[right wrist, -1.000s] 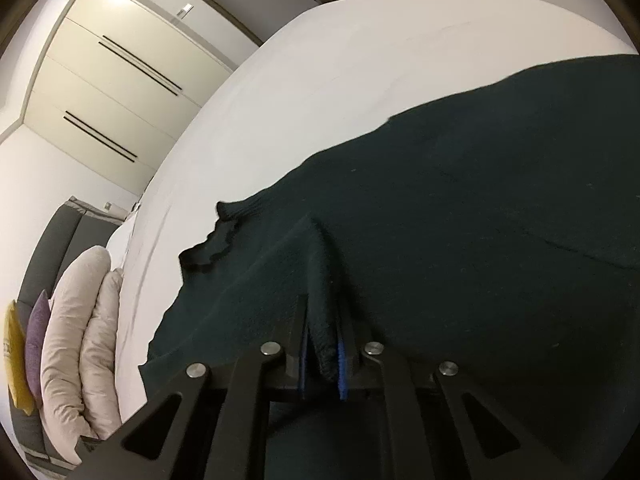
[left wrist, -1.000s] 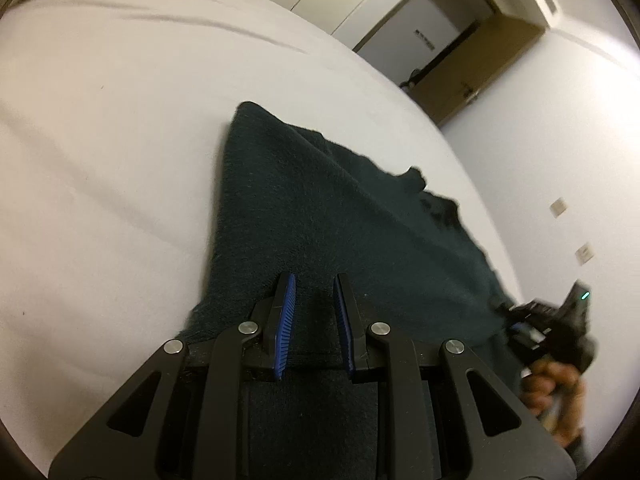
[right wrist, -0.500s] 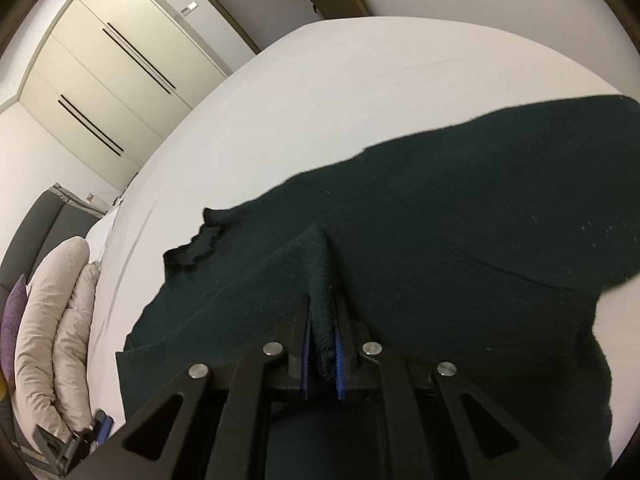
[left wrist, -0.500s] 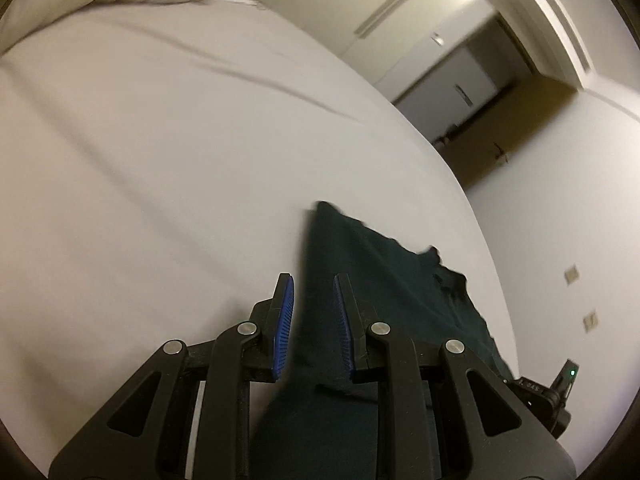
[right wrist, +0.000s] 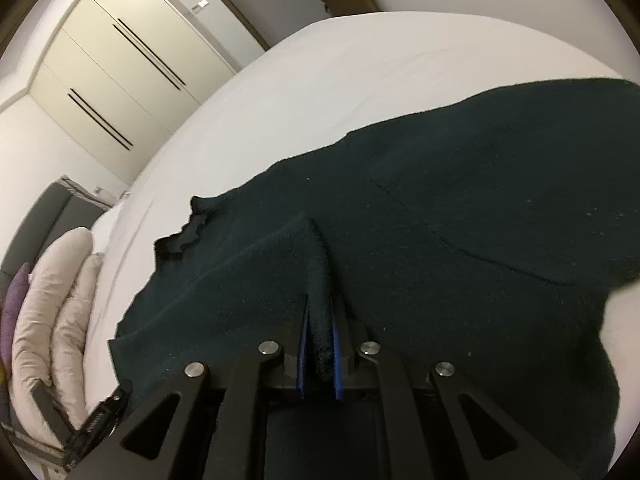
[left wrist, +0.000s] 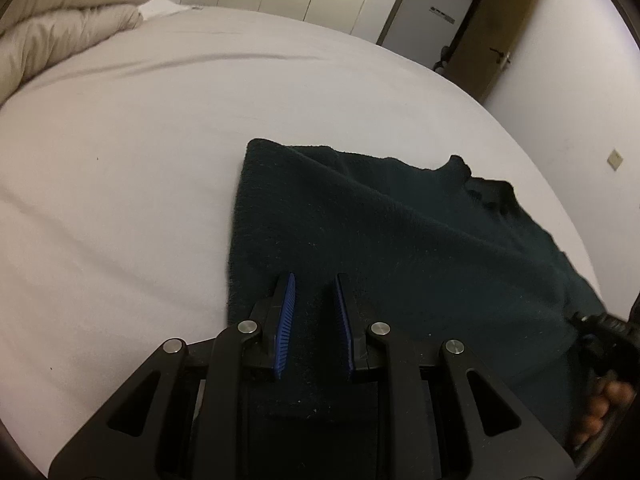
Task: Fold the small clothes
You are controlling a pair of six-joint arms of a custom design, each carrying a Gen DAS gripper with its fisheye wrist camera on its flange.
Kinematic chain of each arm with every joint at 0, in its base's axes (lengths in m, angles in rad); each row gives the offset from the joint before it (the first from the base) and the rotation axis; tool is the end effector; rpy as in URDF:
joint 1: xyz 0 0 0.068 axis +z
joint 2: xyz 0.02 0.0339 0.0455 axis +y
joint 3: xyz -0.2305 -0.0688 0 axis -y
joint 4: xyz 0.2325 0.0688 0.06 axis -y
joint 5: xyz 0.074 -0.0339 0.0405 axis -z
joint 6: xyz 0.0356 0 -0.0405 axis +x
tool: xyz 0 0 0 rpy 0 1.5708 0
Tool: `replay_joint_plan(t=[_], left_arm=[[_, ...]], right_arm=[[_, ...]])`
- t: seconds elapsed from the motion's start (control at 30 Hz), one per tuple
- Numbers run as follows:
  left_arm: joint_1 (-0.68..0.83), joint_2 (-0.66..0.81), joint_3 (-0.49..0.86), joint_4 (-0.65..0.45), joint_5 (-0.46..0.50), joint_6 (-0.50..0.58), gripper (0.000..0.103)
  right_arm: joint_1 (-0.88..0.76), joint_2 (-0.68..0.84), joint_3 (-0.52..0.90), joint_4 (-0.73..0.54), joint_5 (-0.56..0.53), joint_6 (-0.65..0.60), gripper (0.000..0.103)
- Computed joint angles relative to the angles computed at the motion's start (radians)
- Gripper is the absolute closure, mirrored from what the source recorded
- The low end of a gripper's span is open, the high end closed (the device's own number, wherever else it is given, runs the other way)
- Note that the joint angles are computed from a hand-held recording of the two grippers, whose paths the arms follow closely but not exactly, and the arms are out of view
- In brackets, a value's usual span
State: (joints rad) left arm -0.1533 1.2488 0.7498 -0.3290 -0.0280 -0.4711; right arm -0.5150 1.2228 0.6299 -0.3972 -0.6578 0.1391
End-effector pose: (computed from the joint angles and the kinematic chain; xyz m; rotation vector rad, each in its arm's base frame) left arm 0.2512 -0.0378 0.1929 -0.3950 2.3817 -0.2566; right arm 0.2055 -0.0913 0.1646 0.5344 2.3305 0.6647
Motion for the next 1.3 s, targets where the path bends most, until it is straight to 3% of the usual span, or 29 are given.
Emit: replay_joint_plan(t=[0.1,0.2,0.27,0.33,0.4,0.43,0.47,0.53,0.67,0.8,0.9,1.03,1.3], left_arm=[[0.01,0.009,-0.009,0.03,0.026,-0.008,0.083],[0.052,-0.047,-0.061,0.04,0.075,0.004,0.083],[0.038,-0.033,-0.065,0.061,0.06,-0.001,0.083],[0.027,-0.026,-0.065,0.071,0.047,-0.005,0.083],[0.019,-0.02,-0.063,0.076,0.037,-0.009,0.083],[0.025,-0.023,-0.064,0.073,0.044,-0.006,0.083],[0.025,-0.022,-0.063,0.072,0.045,-0.006,0.083],[0.025,-0.026,-0.067,0.073,0.047,-0.007,0.083],[0.028,-0.02,-0.067,0.082,0.054,-0.012,0.083],[0.068,-0.058,-0.084,0.063,0.087,0.012,0.083],[0.09,-0.071,-0.093,0.061,0.108,0.022,0.083],[0.114,-0.08,-0.103,0.067,0.136,0.029,0.083],[0.159,-0.097,-0.118,0.072,0.18,0.048,0.083]], right_arm=[[-0.163,0.114,0.089,-0.12,-0.157,-0.066,0.092],[-0.426,0.161,0.185,-0.296,-0.219,-0.225,0.077],[-0.651,0.272,0.315,-0.482,-0.287,-0.398,0.05],[-0.855,0.419,0.476,-0.643,-0.309,-0.525,0.036],[-0.982,0.574,0.642,-0.767,-0.301,-0.603,0.037],[-1.025,0.679,0.75,-0.868,-0.302,-0.656,0.042],[-1.047,0.763,0.838,-0.96,-0.301,-0.702,0.048],[-1.056,0.851,0.933,-1.059,-0.296,-0.734,0.05],[-1.0,0.858,0.931,-1.018,-0.325,-0.62,0.044],[-0.949,0.862,0.913,-0.876,-0.396,-0.387,0.045],[-0.963,0.844,0.878,-0.737,-0.449,-0.229,0.051],[-0.987,0.834,0.83,-0.559,-0.481,-0.086,0.066],[-0.951,0.751,0.728,-0.229,-0.408,0.107,0.074]])
